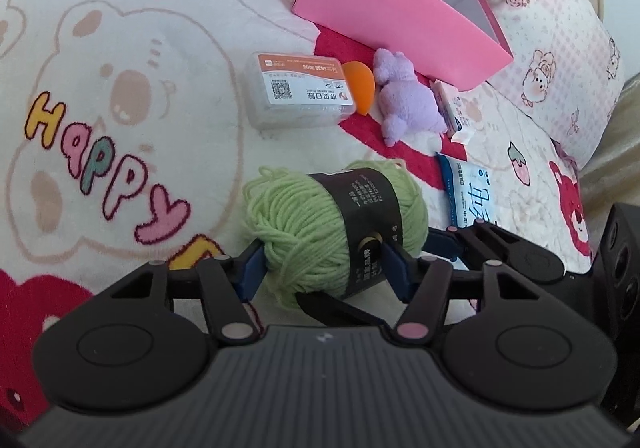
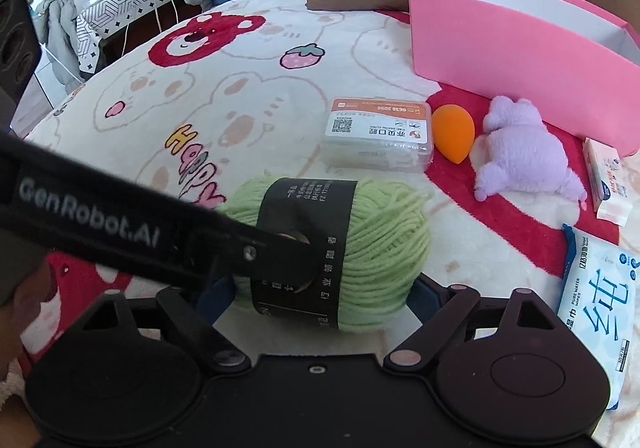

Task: Organize objects
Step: 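Close the left gripper on the yarn skein and lift it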

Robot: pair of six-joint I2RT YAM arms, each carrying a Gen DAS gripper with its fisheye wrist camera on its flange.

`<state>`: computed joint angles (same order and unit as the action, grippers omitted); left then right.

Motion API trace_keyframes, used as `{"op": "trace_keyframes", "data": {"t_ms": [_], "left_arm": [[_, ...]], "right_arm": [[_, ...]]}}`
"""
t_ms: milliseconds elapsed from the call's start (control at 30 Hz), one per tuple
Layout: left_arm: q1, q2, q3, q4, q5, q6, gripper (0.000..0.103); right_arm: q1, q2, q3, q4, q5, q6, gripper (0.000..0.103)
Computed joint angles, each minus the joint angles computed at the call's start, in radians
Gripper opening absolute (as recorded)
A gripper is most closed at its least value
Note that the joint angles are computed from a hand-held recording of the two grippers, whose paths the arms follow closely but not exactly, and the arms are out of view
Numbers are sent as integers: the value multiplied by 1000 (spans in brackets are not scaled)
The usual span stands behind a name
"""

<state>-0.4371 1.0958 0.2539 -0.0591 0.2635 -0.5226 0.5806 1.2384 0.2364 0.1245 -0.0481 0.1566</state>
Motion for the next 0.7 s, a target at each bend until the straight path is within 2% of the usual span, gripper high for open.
{"op": "trace_keyframes", "data": {"t_ms": [233,500,700], "left_arm": [[-18,-61,25,-81,-9,-3,55],[-52,-50,75,-140,-26,-25,55],[-104,-59,141,-210,-76,-31,55]], "right_arm": [[-24,-63,-2,-52,-28,-11,86],[-84,-100,24,-138,-89,-58,86],[-109,-156,50,-210,-101,-79,87]]}}
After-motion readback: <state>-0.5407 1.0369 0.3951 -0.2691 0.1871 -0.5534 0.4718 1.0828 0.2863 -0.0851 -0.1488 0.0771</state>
